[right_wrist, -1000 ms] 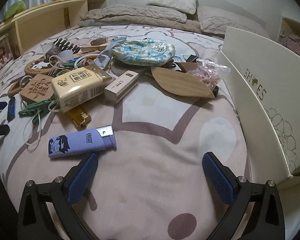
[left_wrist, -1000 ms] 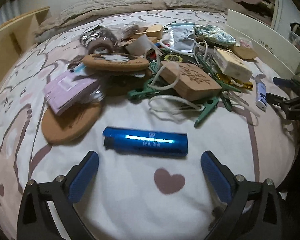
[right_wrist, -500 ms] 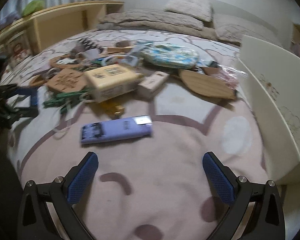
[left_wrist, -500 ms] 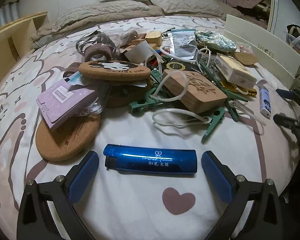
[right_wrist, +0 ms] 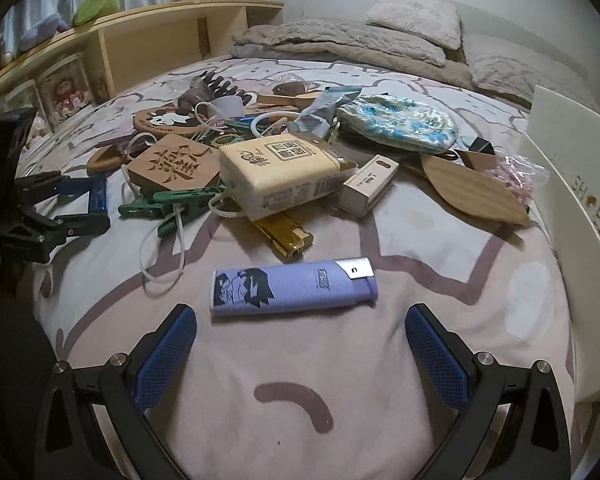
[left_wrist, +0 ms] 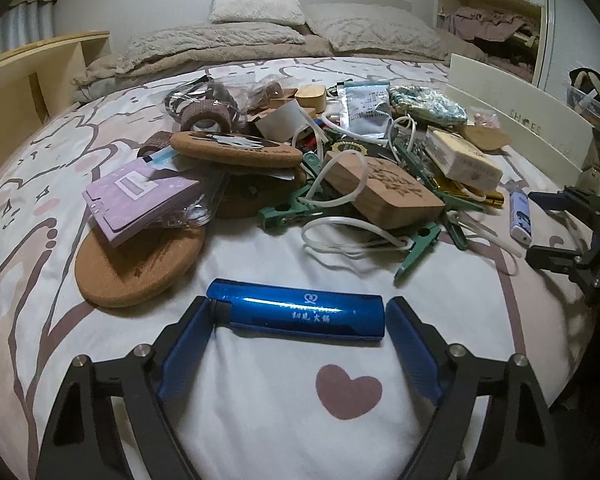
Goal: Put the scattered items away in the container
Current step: 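Close the left tool on the blue lighter while the right tool grasps the purple lighter, then lift both lighters and carry them over the white shoebox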
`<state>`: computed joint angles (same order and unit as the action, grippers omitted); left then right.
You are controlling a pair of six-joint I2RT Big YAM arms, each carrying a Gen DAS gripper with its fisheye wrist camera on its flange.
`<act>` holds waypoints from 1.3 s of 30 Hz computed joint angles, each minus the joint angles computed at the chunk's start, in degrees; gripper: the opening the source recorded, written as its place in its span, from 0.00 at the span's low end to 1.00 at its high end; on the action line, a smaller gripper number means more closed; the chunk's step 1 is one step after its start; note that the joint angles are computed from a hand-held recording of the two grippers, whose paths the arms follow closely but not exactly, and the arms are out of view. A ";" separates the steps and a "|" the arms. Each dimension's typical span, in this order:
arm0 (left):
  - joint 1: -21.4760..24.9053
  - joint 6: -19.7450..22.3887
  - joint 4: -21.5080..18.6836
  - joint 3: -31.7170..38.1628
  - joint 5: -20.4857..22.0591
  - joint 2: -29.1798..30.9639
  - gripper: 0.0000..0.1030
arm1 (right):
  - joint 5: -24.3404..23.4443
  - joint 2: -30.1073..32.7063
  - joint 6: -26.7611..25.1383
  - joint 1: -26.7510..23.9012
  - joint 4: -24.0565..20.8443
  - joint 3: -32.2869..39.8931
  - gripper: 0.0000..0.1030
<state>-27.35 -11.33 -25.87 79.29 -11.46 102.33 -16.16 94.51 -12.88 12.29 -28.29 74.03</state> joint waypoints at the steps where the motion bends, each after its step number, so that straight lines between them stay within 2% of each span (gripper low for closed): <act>1: -0.04 -0.19 0.33 -0.22 -0.10 -0.12 0.82 | -0.03 0.22 0.15 0.03 -0.26 0.33 1.00; 8: -0.28 -0.71 1.13 -0.84 -0.63 -0.39 0.80 | 0.54 0.19 -0.33 0.30 -0.02 0.44 0.99; 11: -0.34 -0.69 1.13 -0.99 -1.02 -0.51 0.80 | 1.07 -0.26 0.01 0.31 1.43 -0.11 0.78; 15: -0.42 -0.83 0.71 -0.86 -1.40 -0.54 0.80 | 1.53 -0.43 0.33 0.40 1.96 -0.28 0.78; 19: -1.18 -0.56 -2.62 1.42 -3.94 0.21 0.80 | 1.64 -0.78 0.33 0.47 1.81 -0.38 0.77; 23: -1.60 -0.10 -4.11 2.33 -4.76 0.34 0.80 | 1.15 -0.92 0.94 0.33 1.03 0.03 0.77; 26: -1.65 -0.12 -4.00 2.06 -4.75 -0.18 0.80 | 1.33 -1.19 1.45 0.33 0.77 0.00 0.77; 32: -2.00 -2.78 -4.48 2.26 -4.38 -1.37 0.80 | 1.41 -2.19 2.62 0.28 0.92 -0.57 0.77; 39: -3.42 -3.68 -5.44 2.39 -6.47 -3.31 0.80 | 1.19 -5.49 3.38 0.21 2.34 -2.22 0.77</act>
<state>-30.77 -15.01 -31.32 81.68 -17.93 99.02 -14.97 89.01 -9.50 12.50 -25.96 71.80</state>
